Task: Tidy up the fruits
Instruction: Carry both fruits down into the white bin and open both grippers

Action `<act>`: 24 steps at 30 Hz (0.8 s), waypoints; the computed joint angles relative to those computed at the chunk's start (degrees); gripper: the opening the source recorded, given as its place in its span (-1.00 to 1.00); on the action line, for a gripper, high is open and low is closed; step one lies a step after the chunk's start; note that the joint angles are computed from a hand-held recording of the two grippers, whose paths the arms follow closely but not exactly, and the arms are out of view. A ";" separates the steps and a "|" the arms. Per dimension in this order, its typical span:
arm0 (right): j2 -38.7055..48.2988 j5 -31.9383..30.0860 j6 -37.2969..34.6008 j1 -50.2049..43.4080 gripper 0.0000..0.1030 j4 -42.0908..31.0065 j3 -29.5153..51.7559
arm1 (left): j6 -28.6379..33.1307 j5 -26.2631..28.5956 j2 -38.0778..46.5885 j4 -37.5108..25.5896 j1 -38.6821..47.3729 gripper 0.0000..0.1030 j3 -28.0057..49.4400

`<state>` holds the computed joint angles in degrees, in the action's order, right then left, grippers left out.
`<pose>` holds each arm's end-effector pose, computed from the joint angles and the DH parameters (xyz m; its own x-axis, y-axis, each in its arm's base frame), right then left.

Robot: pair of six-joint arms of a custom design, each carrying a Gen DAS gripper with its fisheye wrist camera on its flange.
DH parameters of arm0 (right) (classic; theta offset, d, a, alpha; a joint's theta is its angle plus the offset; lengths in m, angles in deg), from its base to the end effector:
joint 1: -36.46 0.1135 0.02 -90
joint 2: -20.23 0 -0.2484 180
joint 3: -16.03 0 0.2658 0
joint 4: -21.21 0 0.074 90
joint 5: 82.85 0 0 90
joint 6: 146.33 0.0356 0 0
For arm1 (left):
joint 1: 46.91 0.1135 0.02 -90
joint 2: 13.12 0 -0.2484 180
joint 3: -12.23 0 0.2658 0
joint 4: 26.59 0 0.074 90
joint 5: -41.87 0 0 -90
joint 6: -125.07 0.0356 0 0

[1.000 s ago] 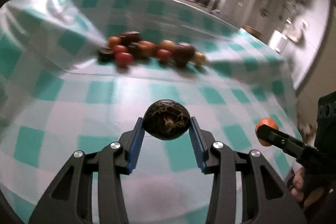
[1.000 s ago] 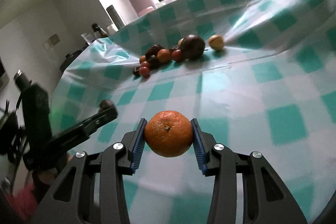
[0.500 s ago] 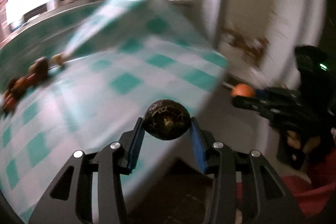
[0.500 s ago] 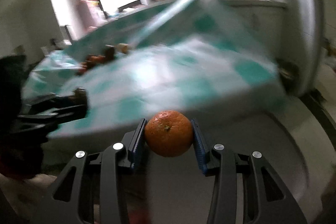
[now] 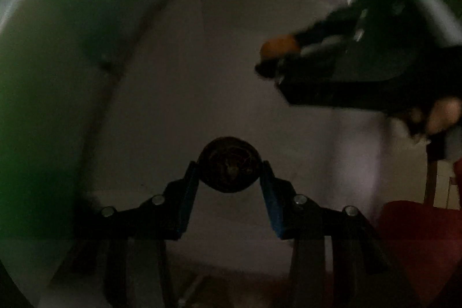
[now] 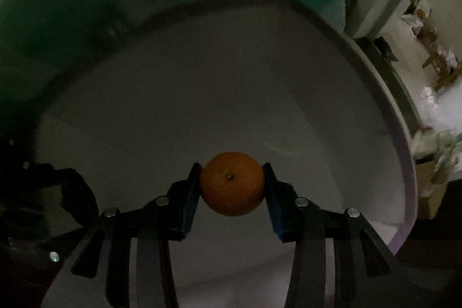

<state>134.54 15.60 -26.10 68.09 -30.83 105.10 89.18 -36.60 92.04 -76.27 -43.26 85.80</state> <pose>0.3320 0.1984 0.1200 -0.9649 -0.0094 -0.2624 -0.0062 0.9999 -0.0130 0.3277 0.0138 0.1064 -0.6043 0.7569 -0.2490 0.7803 0.6253 0.0071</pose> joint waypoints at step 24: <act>-22.81 2.97 8.25 -0.49 0.36 8.36 -16.73 | 14.33 18.63 -15.85 -0.42 14.39 0.59 -8.35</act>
